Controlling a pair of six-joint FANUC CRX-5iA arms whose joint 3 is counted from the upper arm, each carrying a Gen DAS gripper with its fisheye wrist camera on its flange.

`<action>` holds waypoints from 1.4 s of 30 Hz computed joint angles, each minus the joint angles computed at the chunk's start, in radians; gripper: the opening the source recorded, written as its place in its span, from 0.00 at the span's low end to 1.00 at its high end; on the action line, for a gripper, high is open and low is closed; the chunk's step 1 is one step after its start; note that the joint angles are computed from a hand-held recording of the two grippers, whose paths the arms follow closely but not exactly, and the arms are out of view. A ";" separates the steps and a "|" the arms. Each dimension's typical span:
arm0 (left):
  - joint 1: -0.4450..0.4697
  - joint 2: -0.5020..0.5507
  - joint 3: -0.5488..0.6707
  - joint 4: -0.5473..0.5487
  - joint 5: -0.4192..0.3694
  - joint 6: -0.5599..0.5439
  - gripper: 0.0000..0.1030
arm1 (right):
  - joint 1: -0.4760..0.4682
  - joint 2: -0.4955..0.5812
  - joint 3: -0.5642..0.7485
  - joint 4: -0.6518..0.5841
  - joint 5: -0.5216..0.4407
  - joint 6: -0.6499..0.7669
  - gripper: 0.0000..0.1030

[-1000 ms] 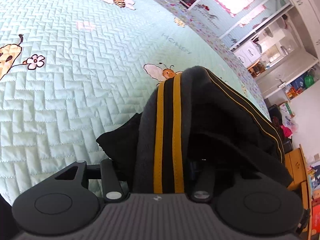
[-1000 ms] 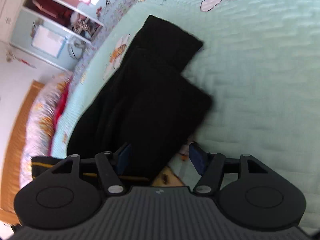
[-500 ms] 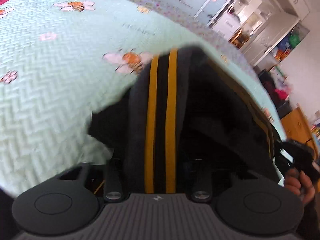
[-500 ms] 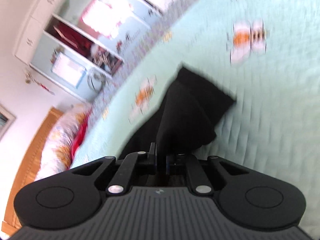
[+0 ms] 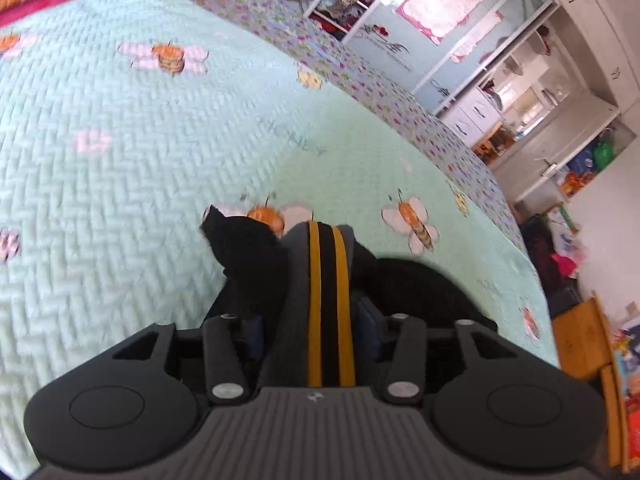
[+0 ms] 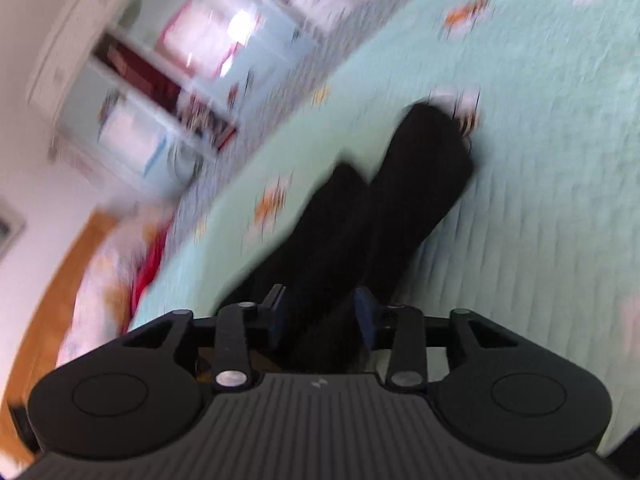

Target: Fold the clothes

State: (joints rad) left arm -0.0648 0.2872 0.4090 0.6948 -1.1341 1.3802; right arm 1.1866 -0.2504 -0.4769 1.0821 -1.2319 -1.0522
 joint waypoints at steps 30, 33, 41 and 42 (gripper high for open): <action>-0.053 -0.141 -0.222 0.016 -0.104 -0.383 0.18 | -0.209 0.106 0.054 0.142 0.526 0.020 0.20; -0.070 -0.063 -0.086 0.074 -0.015 -0.366 0.16 | -0.301 0.144 0.163 0.212 0.557 0.129 0.20; -0.058 0.147 0.270 -0.003 0.002 -0.014 0.30 | -0.412 0.226 0.349 0.235 0.503 0.205 0.62; -0.053 0.119 0.209 -0.001 0.012 -0.037 0.34 | -0.405 0.207 0.306 0.264 0.508 0.164 0.67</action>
State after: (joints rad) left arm -0.1180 0.4059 0.6180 0.6935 -1.1217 1.3434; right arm 0.7820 -0.0438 -0.1708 1.3458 -0.7240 -0.8877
